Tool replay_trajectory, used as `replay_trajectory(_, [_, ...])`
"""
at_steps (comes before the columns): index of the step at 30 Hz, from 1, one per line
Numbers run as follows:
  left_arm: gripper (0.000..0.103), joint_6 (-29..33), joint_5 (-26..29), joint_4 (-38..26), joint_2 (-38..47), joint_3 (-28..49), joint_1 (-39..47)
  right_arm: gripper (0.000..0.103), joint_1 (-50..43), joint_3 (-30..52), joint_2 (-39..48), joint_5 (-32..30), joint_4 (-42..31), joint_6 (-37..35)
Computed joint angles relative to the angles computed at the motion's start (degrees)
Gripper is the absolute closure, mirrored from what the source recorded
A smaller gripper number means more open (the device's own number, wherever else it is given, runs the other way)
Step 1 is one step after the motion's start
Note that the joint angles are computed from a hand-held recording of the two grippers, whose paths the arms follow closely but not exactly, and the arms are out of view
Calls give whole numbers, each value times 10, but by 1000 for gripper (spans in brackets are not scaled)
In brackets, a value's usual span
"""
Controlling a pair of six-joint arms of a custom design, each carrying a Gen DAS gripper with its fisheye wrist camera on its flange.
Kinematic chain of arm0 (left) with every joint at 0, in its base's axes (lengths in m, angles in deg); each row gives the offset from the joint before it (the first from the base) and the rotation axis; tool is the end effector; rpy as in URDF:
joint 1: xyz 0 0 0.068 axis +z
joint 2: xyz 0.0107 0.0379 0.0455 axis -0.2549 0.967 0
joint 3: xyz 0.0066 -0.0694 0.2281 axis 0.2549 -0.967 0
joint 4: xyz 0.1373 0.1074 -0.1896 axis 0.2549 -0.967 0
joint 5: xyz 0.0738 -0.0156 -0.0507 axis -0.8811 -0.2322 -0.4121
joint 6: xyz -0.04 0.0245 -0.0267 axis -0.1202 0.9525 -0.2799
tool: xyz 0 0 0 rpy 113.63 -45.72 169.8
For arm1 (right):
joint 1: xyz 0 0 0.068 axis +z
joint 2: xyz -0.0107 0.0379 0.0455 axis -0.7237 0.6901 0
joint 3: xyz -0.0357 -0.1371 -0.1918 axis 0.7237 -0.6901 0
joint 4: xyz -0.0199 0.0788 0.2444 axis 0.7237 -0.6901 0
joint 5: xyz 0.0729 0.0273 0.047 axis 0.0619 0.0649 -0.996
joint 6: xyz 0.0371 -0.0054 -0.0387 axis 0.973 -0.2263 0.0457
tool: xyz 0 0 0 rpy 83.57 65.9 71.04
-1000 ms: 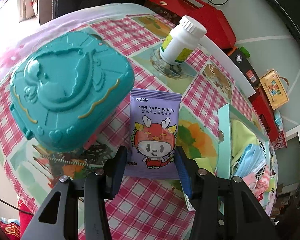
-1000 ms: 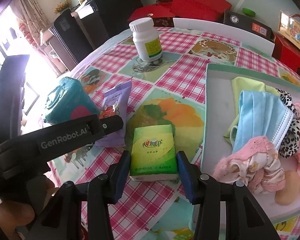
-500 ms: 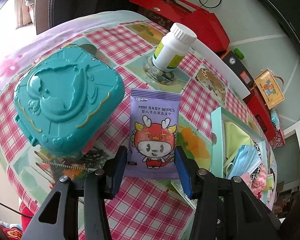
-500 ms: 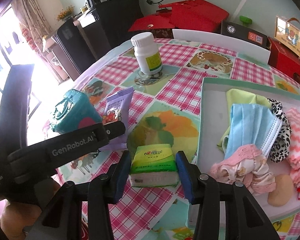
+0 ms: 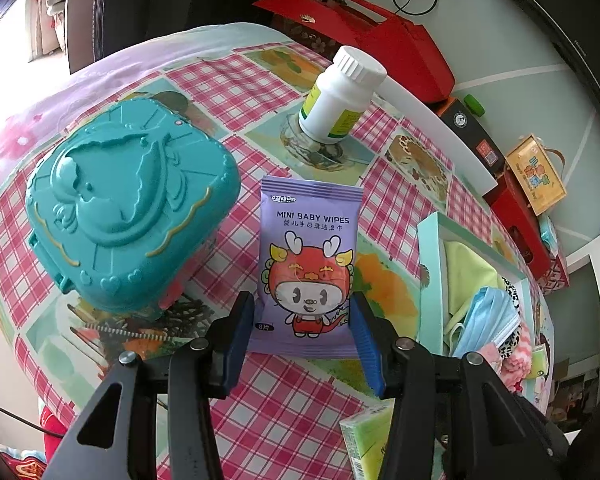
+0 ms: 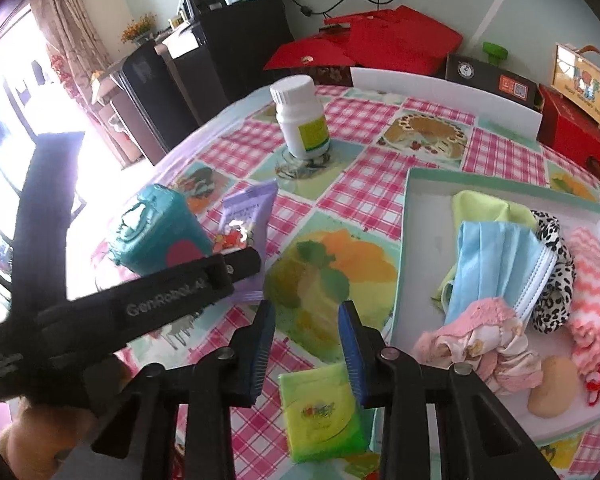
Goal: Organize soft objects
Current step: 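Lift the green tissue pack and purple wipes pack off the table with both grippers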
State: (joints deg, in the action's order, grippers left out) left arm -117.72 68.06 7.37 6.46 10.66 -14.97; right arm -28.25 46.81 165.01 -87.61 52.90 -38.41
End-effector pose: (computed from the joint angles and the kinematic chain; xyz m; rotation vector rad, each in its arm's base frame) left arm 0.2722 0.0016 0.0753 -0.9707 2.3326 -0.2257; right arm 0.3155 0.1209 0.0858 -0.9710 2.3637 0.6374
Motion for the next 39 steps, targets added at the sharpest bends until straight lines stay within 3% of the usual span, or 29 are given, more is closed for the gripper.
replay_trajectory(5, [53,7,2,-18,7,8,-2,63,8,1,7,28,-18,-22])
replay_trajectory(8, [53,12,12,-30,-1,-1,-3,45,6,6,13,33,-41,-34])
replay_trajectory(19, [53,18,37,-39,-64,-49,4,44,20,-37,0,78,-34,-37])
replay_trajectory(33, [53,22,46,-43,-85,-63,6,42,-2,-92,-43,65,-29,-29])
replay_trajectory(39, [53,19,53,-44,-96,-73,8,41,17,-97,-33,93,-25,-33])
